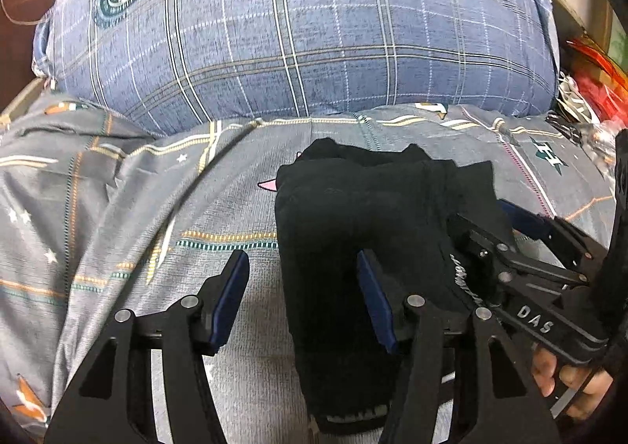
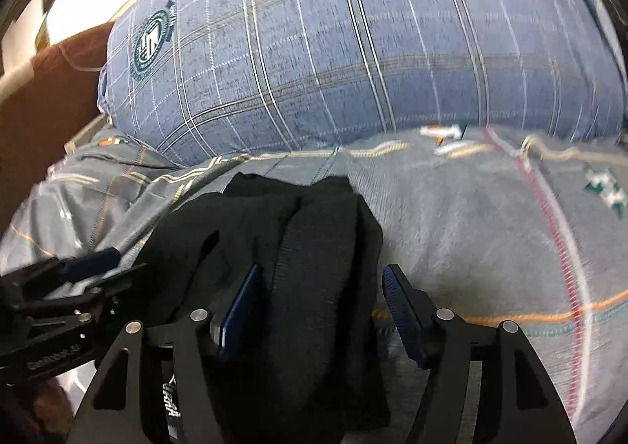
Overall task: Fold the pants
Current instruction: 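Lower the folded pants onto the sheet and open both grippers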
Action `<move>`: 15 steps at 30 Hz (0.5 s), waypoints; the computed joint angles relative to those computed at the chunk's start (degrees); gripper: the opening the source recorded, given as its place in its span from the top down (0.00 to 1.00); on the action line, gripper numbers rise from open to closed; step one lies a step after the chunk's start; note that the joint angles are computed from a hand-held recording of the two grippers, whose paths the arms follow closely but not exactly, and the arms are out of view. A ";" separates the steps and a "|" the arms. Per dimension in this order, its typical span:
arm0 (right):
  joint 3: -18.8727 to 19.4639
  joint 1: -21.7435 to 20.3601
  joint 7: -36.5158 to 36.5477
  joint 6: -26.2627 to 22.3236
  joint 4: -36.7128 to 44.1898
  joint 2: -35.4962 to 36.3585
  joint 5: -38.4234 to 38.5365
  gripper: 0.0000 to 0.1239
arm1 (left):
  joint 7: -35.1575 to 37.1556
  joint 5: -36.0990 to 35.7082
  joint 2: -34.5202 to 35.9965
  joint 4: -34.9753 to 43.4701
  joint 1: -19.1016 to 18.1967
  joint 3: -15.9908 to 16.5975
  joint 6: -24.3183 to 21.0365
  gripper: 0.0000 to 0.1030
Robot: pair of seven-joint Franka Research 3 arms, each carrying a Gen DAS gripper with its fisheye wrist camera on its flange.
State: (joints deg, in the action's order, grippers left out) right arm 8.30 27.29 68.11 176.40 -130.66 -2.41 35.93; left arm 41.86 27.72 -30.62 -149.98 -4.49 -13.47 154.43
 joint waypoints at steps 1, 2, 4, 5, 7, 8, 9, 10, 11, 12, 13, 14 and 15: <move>0.38 -0.26 1.09 0.99 -0.98 -0.70 -2.44 0.47 | -0.45 0.29 -0.78 -0.24 0.13 -0.39 -0.23 0.45; 0.64 -0.49 2.14 1.78 -1.75 -1.34 -4.45 0.47 | -0.73 0.29 -2.12 -0.81 -0.10 -0.58 -0.71 0.43; 1.18 -0.75 3.89 4.22 -3.76 -3.18 -7.91 0.47 | -1.65 0.80 -4.49 -1.71 -0.01 -1.23 -1.39 0.39; 0.94 -0.22 3.51 5.66 -4.94 -4.42 -8.45 0.47 | -2.40 1.21 -5.69 -2.20 0.16 -1.84 -1.95 0.34; 1.04 -0.18 4.01 7.57 -6.58 -6.28 -10.36 0.47 | -3.67 2.04 -8.43 -3.11 0.25 -2.88 -3.70 0.31; 2.05 -1.42 5.14 8.01 -7.42 -7.21 -12.03 0.46 | -4.16 2.61 -9.52 -3.55 0.33 -3.22 -4.19 0.30; 4.74 -4.46 7.05 8.30 -8.30 -8.26 -14.42 0.46 | -4.77 3.19 -10.76 -3.90 0.38 -3.80 -5.07 0.29; 7.97 -8.17 9.34 8.38 -9.30 -9.54 -17.32 0.45 | -5.50 3.79 -12.00 -4.19 0.48 -4.47 -6.21 0.26; 9.43 -9.88 10.54 8.14 -9.78 -10.31 -18.79 0.45 | -6.13 4.27 -13.10 -4.39 0.43 -4.87 -7.20 0.23; 8.99 -9.58 10.96 7.28 -10.28 -11.25 -19.51 0.45 | -7.05 4.82 -14.74 -4.81 0.39 -5.39 -8.16 0.22; 9.85 -10.70 12.34 6.60 -10.86 -12.33 -20.61 0.45 | -7.69 5.17 -15.78 -5.02 0.17 -5.57 -8.79 0.20; 11.23 -12.37 14.01 6.27 -11.38 -13.21 -21.90 0.45 | -8.27 5.48 -16.84 -5.23 -0.04 -5.67 -9.43 0.20; 13.75 -15.25 16.23 5.98 -11.96 -14.34 -23.65 0.44 | -8.82 5.64 -17.89 -5.40 -0.37 -5.80 -10.17 0.20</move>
